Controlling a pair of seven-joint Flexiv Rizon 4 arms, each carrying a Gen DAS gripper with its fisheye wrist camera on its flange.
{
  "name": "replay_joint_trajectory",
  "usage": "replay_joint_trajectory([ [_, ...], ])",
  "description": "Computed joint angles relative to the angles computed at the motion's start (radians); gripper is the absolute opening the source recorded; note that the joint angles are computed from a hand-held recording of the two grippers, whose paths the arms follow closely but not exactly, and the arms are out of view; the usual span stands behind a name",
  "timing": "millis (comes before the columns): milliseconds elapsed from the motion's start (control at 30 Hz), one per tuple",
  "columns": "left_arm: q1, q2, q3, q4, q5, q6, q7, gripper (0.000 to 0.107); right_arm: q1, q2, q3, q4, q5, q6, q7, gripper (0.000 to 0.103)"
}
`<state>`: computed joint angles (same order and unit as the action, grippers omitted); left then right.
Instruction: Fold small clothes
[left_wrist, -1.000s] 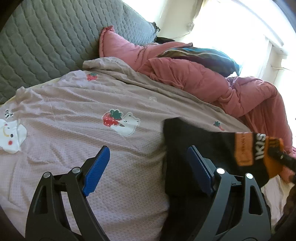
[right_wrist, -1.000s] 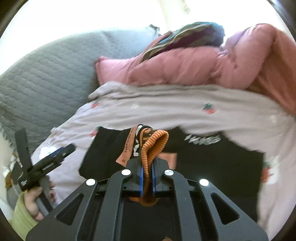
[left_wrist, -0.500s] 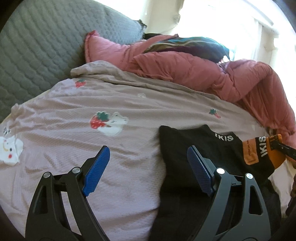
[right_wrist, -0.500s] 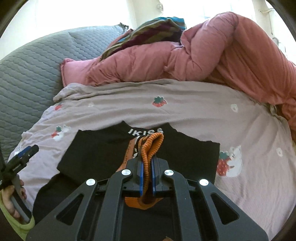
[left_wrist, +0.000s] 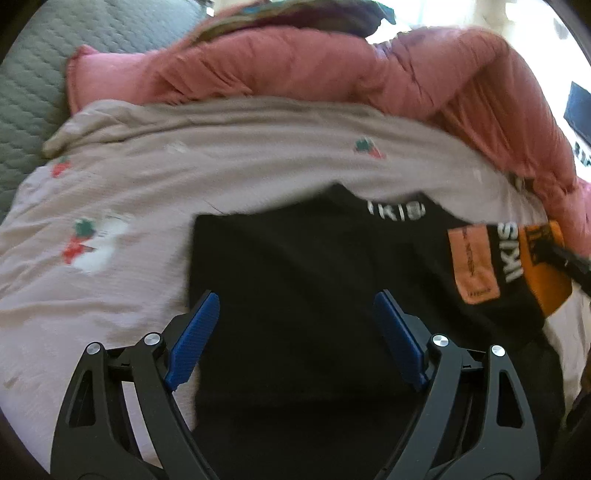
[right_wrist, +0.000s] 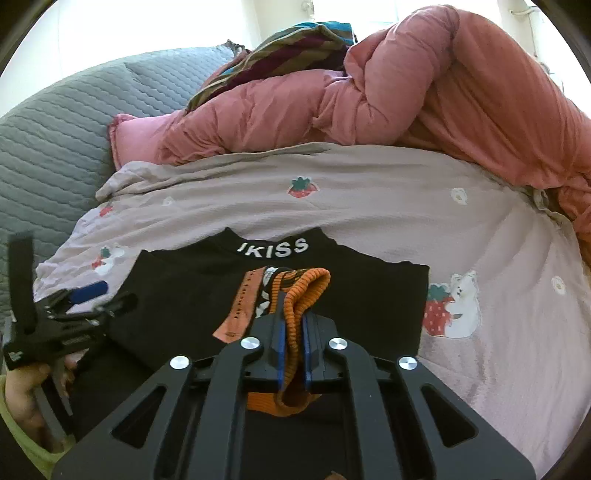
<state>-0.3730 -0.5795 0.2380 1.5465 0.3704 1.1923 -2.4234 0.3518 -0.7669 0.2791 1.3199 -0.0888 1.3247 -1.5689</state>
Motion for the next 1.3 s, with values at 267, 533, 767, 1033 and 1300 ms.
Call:
replay_joint_trajectory([
  [267,-0.014,-0.028,-0.002,0.007,-0.006,-0.017,0.038,0.078,0.004,-0.005,-0.019,0.021,-0.009,0.009,0.038,0.046],
  [533,-0.005,-0.026,-0.013,0.013,-0.012,-0.01,0.049,0.078,0.022,-0.014,0.015,0.031,-0.024,-0.042,-0.027,0.046],
  [767,-0.011,-0.02,-0.009,0.022,-0.009,-0.007,0.047,0.078,0.043,-0.01,0.014,0.049,-0.024,-0.059,-0.071,0.046],
  [1033,-0.01,-0.015,-0.013,0.028,-0.01,-0.006,0.049,0.078,0.067,-0.011,-0.035,0.048,-0.037,-0.118,-0.048,0.046],
  [1300,-0.027,-0.01,0.002,0.035,0.004,-0.002,0.025,0.078,0.067,-0.027,-0.065,0.038,-0.046,-0.167,0.017,0.055],
])
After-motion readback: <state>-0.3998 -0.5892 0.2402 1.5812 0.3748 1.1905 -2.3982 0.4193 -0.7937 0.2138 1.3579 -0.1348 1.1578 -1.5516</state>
